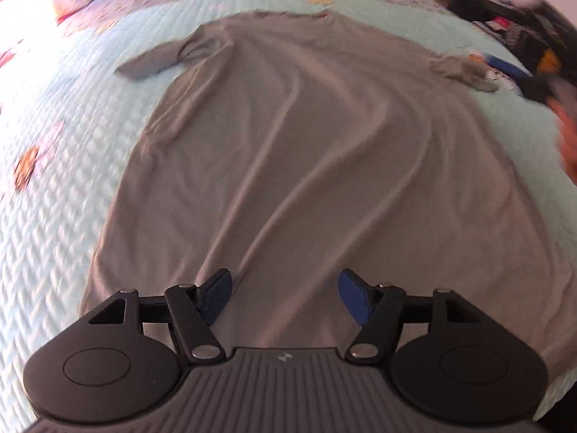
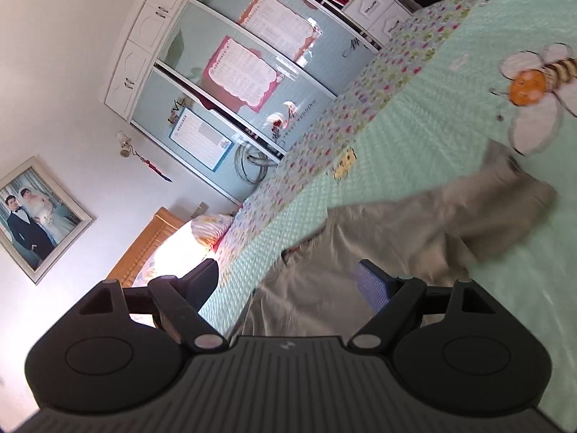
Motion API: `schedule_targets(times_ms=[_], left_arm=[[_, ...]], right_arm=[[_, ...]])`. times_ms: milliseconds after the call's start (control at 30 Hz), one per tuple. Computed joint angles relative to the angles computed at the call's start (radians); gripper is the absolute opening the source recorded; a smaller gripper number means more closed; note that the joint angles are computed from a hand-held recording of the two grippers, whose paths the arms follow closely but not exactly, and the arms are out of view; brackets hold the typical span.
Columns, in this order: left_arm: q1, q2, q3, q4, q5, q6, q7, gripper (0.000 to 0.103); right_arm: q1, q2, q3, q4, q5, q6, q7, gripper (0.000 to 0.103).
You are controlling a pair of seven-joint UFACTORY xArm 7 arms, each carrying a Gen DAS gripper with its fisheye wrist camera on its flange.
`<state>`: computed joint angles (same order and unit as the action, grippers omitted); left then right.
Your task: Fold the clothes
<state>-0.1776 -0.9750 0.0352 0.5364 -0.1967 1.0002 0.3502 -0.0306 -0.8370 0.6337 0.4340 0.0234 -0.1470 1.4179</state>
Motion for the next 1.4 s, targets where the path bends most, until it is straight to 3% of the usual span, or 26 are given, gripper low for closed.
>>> schedule_targets(times_ms=[67, 200, 300, 400, 500, 633, 700, 733, 800, 833, 967, 1067, 1167, 1267, 1400], left_arm=[[0.020, -0.016, 0.019, -0.006, -0.033, 0.010, -0.049, 0.069], [0.055, -0.062, 0.025, -0.027, -0.031, 0.060, -0.103, 0.074], [0.063, -0.139, 0.034, -0.062, -0.007, 0.091, -0.086, 0.074], [0.066, -0.179, 0.045, -0.073, -0.003, 0.113, -0.075, 0.075], [0.077, -0.171, 0.058, -0.064, -0.016, 0.117, -0.088, 0.075], [0.109, -0.150, 0.076, -0.057, -0.018, 0.116, -0.109, 0.075], [0.119, -0.134, 0.095, -0.049, -0.021, 0.126, -0.110, 0.075], [0.120, -0.129, 0.110, -0.045, -0.030, 0.130, -0.104, 0.075], [0.126, -0.128, 0.125, -0.030, -0.037, 0.149, -0.096, 0.075], [0.130, -0.127, 0.132, -0.022, -0.040, 0.158, -0.092, 0.075], [0.143, -0.159, 0.178, 0.006, -0.058, 0.188, -0.046, 0.074], [0.158, -0.171, 0.234, 0.041, -0.073, 0.222, -0.009, 0.074], [0.170, -0.155, 0.298, 0.083, -0.084, 0.312, 0.029, 0.074], [0.216, -0.156, 0.335, 0.107, -0.076, 0.393, 0.055, 0.074], [0.294, -0.157, 0.385, 0.123, -0.075, 0.441, 0.071, 0.074]], right_arm=[[0.146, -0.127, 0.010, -0.034, 0.043, 0.154, 0.074, 0.084], [0.290, -0.250, 0.099, -0.045, 0.078, 0.429, 0.257, 0.084], [0.367, -0.349, 0.150, -0.100, 0.059, 0.496, 0.345, 0.078], [0.423, -0.415, 0.100, -0.076, 0.023, 0.634, 0.365, 0.083], [0.426, -0.502, 0.079, -0.087, -0.007, 0.617, 0.440, 0.083], [0.506, -0.468, 0.021, -0.132, -0.004, 0.511, 0.473, 0.083], [0.606, -0.399, -0.032, -0.112, 0.007, 0.626, 0.438, 0.083], [0.637, -0.387, -0.039, -0.096, 0.014, 0.701, 0.434, 0.076], [0.648, -0.449, -0.002, -0.091, 0.009, 0.756, 0.477, 0.076], [0.646, -0.475, 0.012, -0.077, 0.004, 0.784, 0.496, 0.085], [0.663, -0.541, 0.047, -0.032, 0.002, 0.853, 0.522, 0.085], [0.694, -0.575, 0.091, -0.043, 0.049, 0.829, 0.586, 0.085], [0.694, -0.596, 0.167, -0.076, 0.101, 0.719, 0.724, 0.085], [0.696, -0.527, 0.178, -0.043, 0.082, 0.676, 0.748, 0.085], [0.695, -0.483, 0.180, 0.047, 0.040, 0.806, 0.741, 0.085]])
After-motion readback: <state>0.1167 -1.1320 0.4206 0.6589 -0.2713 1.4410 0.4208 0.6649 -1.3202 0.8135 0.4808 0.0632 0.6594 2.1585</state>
